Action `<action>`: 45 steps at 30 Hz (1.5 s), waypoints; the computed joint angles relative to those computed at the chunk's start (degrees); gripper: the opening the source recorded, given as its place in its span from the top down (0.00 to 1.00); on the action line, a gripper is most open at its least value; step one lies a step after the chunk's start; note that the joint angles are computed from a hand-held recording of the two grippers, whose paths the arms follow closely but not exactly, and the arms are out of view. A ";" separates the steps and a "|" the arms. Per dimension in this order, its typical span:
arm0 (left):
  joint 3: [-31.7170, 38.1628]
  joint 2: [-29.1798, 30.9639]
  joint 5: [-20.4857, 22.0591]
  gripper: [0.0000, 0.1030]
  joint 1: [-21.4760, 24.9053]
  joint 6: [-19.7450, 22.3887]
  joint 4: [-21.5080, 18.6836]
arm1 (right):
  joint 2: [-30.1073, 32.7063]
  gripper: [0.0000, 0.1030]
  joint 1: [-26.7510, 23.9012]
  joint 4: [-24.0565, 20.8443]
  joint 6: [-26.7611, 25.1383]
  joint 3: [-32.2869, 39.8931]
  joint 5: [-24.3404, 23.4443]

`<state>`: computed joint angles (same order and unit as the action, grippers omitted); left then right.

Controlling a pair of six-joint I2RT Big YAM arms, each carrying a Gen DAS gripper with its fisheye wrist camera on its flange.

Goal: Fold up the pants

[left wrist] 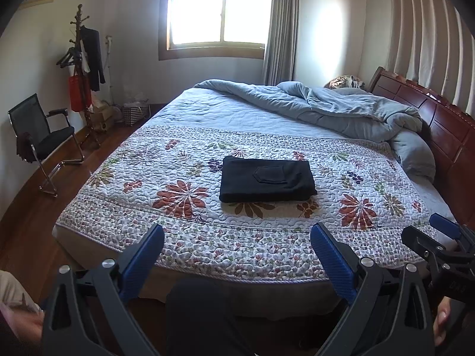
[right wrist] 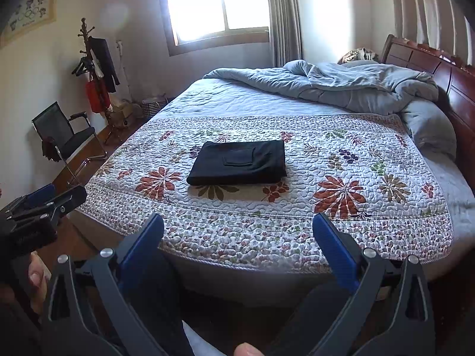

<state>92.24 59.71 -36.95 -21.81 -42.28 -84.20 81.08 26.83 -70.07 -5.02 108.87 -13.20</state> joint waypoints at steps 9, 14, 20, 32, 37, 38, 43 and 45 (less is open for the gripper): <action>-0.21 -0.11 -0.17 0.04 -0.01 0.32 0.44 | 0.12 0.03 0.34 -0.27 0.03 0.46 0.49; -0.17 -0.06 -0.21 0.04 -0.06 0.22 0.41 | 0.25 0.03 0.44 -0.17 0.13 0.35 0.83; -0.78 -0.42 -0.11 0.04 0.08 0.81 1.44 | 0.35 0.03 0.37 -0.20 0.44 0.16 0.84; -0.72 -0.22 -0.14 0.04 0.18 1.23 1.89 | -0.17 0.03 0.43 0.11 0.98 -0.51 0.96; -0.63 -0.13 -0.69 0.04 -0.07 1.00 1.44 | -0.19 0.03 0.48 0.19 1.08 -0.55 0.97; -0.52 -0.02 -0.79 0.04 -0.13 0.83 1.17 | -0.16 0.03 0.48 0.13 1.10 -0.51 1.00; -0.24 0.08 -0.21 0.04 0.09 0.25 0.36 | -0.17 0.03 0.64 -0.03 1.20 -0.38 1.15; -0.29 0.14 -0.20 0.04 0.20 -0.02 0.16 | -0.15 0.03 0.71 -0.06 1.22 -0.32 1.23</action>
